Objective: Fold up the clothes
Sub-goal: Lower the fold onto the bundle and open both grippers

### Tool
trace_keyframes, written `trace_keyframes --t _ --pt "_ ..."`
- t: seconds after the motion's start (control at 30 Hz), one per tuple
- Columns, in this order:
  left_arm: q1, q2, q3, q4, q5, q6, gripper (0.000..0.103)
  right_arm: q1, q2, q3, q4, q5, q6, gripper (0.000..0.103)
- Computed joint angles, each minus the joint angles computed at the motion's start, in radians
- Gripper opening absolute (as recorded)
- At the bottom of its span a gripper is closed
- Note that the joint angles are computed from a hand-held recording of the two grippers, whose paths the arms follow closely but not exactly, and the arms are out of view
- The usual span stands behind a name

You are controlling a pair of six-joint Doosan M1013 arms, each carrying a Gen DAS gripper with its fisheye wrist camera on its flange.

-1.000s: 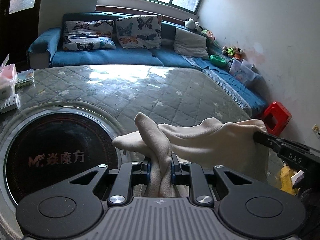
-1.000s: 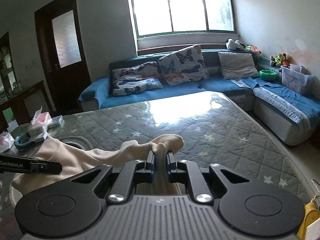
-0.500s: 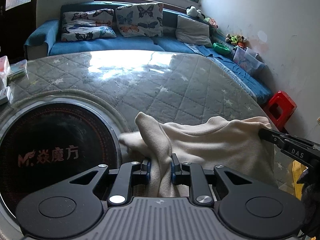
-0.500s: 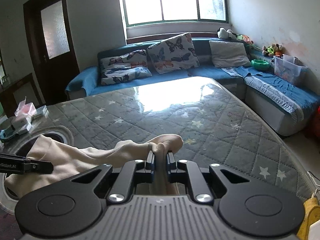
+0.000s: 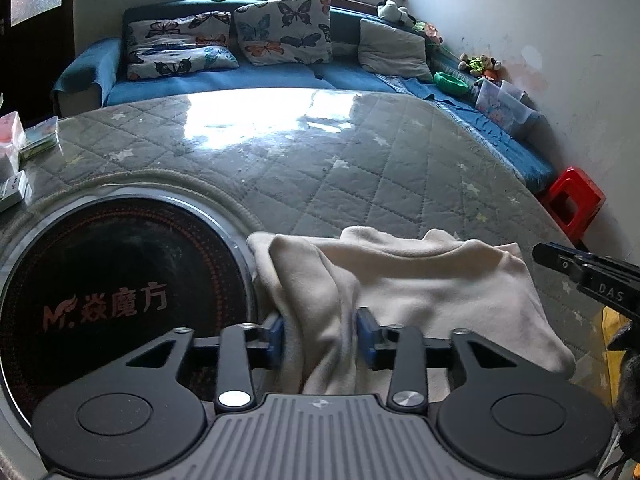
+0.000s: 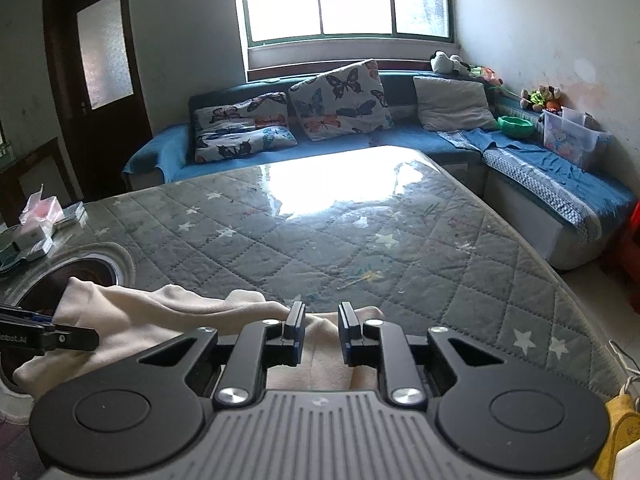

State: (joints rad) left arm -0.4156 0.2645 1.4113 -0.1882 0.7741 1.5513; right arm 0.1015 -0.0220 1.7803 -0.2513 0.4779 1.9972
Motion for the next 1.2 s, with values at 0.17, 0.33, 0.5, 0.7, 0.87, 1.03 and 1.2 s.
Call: trace_keyframes --t 0.17,0.33,0.5,0.7,0.87,1.03,1.2 --pt "-0.004 -0.008 0.014 0.029 -0.004 -0.006 0.049 0.001 0.0 0.003 0.108 0.0 -0.123 0.032" --pt "-0.01 -0.027 0.043 0.065 -0.021 0.012 0.057 0.018 -0.003 0.013 0.208 0.022 -0.246 0.039" --pt "-0.017 -0.051 0.081 0.101 -0.055 0.031 0.059 0.045 -0.02 0.035 0.235 0.034 -0.288 0.042" --pt "-0.02 -0.063 0.112 0.133 -0.076 0.021 0.063 0.073 -0.041 0.067 0.204 0.028 -0.283 0.046" --pt "-0.022 -0.071 0.121 0.154 -0.083 -0.007 0.064 0.092 -0.05 0.079 0.122 0.016 -0.233 0.049" --pt "-0.025 -0.08 0.137 0.192 -0.092 -0.036 0.072 0.106 -0.06 0.085 0.077 0.012 -0.206 0.053" --pt "-0.02 -0.085 0.145 0.188 -0.089 -0.059 0.077 0.112 -0.058 0.092 0.05 0.017 -0.179 0.062"
